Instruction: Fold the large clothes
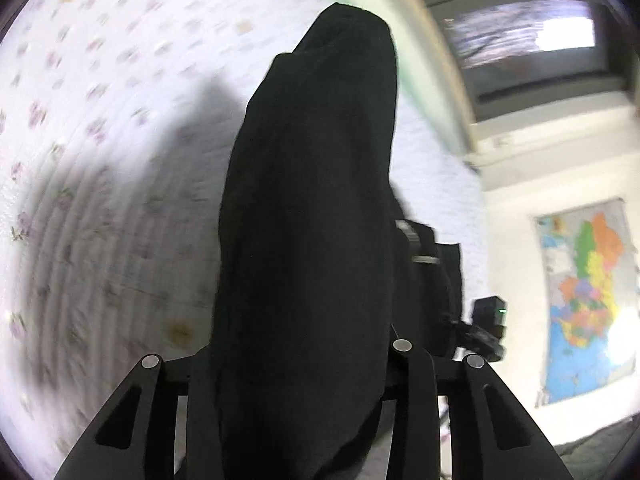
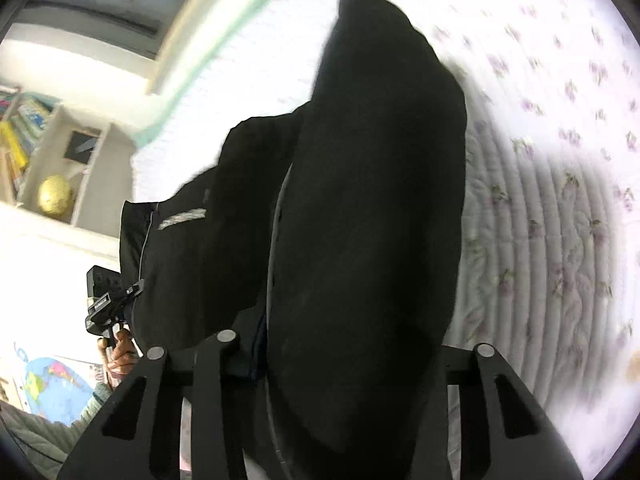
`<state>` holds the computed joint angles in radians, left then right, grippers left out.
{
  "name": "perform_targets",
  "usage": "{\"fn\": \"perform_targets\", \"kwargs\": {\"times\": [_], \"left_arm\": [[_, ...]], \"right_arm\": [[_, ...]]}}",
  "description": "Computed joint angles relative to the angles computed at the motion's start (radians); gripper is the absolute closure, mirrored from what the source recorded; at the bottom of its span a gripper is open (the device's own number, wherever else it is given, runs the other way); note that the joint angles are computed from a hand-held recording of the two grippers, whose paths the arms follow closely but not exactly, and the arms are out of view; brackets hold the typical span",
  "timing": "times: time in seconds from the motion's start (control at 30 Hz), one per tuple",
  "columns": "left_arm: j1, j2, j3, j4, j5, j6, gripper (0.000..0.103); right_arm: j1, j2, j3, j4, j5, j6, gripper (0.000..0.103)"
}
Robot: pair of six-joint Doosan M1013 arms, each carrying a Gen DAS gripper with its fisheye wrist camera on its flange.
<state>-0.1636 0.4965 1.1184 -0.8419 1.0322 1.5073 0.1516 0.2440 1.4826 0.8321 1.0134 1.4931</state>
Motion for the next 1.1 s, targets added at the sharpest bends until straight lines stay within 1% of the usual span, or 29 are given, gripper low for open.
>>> {"fn": "perform_targets", "kwargs": {"times": [0.17, 0.27, 0.33, 0.47, 0.5, 0.53, 0.57, 0.73, 0.8, 0.83, 0.87, 0.9, 0.97, 1.0, 1.07, 1.1], "left_arm": [[-0.035, -0.098, 0.066, -0.04, -0.074, 0.045, 0.063], [-0.059, -0.153, 0.099, -0.034, -0.099, 0.069, 0.063], [-0.066, -0.191, 0.131, -0.043, -0.111, 0.086, 0.063], [-0.065, -0.264, 0.213, -0.068, -0.113, 0.102, 0.063], [-0.061, -0.275, 0.229, -0.078, -0.108, 0.106, 0.063], [-0.047, -0.296, 0.257, -0.093, -0.092, 0.12, 0.063], [-0.047, -0.309, 0.275, -0.089, -0.082, 0.112, 0.063], [-0.033, -0.338, 0.354, -0.076, -0.037, 0.059, 0.063], [-0.026, -0.339, 0.393, -0.052, -0.025, 0.02, 0.063], [-0.022, -0.338, 0.41, -0.034, -0.024, 0.005, 0.063], [-0.014, -0.338, 0.433, -0.024, -0.034, -0.005, 0.062], [0.001, -0.337, 0.461, -0.036, -0.054, -0.003, 0.062], [0.036, -0.328, 0.507, -0.1, -0.074, 0.024, 0.062], [0.049, -0.319, 0.526, -0.125, -0.078, 0.048, 0.061], [0.059, -0.303, 0.546, -0.142, -0.081, 0.106, 0.056], [0.064, -0.3, 0.556, -0.165, -0.085, 0.142, 0.054]], "right_arm": [[0.043, -0.084, 0.041, 0.091, -0.062, -0.072, 0.058], [0.079, -0.105, 0.037, 0.066, -0.082, -0.079, 0.058], [0.093, -0.12, 0.043, 0.062, -0.095, -0.081, 0.058], [0.1, -0.138, 0.044, 0.035, -0.097, -0.052, 0.058], [0.105, -0.14, 0.038, 0.008, -0.092, -0.034, 0.058], [0.11, -0.14, 0.032, -0.017, -0.085, -0.013, 0.058], [0.113, -0.139, 0.027, -0.033, -0.077, 0.002, 0.058], [0.091, -0.12, 0.025, -0.095, 0.017, 0.078, 0.058], [0.094, -0.087, 0.023, -0.126, 0.03, 0.11, 0.058], [0.113, -0.071, 0.018, -0.161, 0.026, 0.15, 0.058], [0.121, -0.057, 0.016, -0.208, 0.024, 0.181, 0.058], [0.127, -0.045, 0.012, -0.268, 0.019, 0.207, 0.058], [0.139, -0.018, -0.005, -0.362, 0.024, 0.248, 0.058], [0.139, -0.006, -0.008, -0.371, 0.025, 0.249, 0.058], [0.147, 0.015, -0.008, -0.381, 0.011, 0.232, 0.054], [0.157, 0.023, -0.01, -0.405, 0.002, 0.221, 0.05]]}}
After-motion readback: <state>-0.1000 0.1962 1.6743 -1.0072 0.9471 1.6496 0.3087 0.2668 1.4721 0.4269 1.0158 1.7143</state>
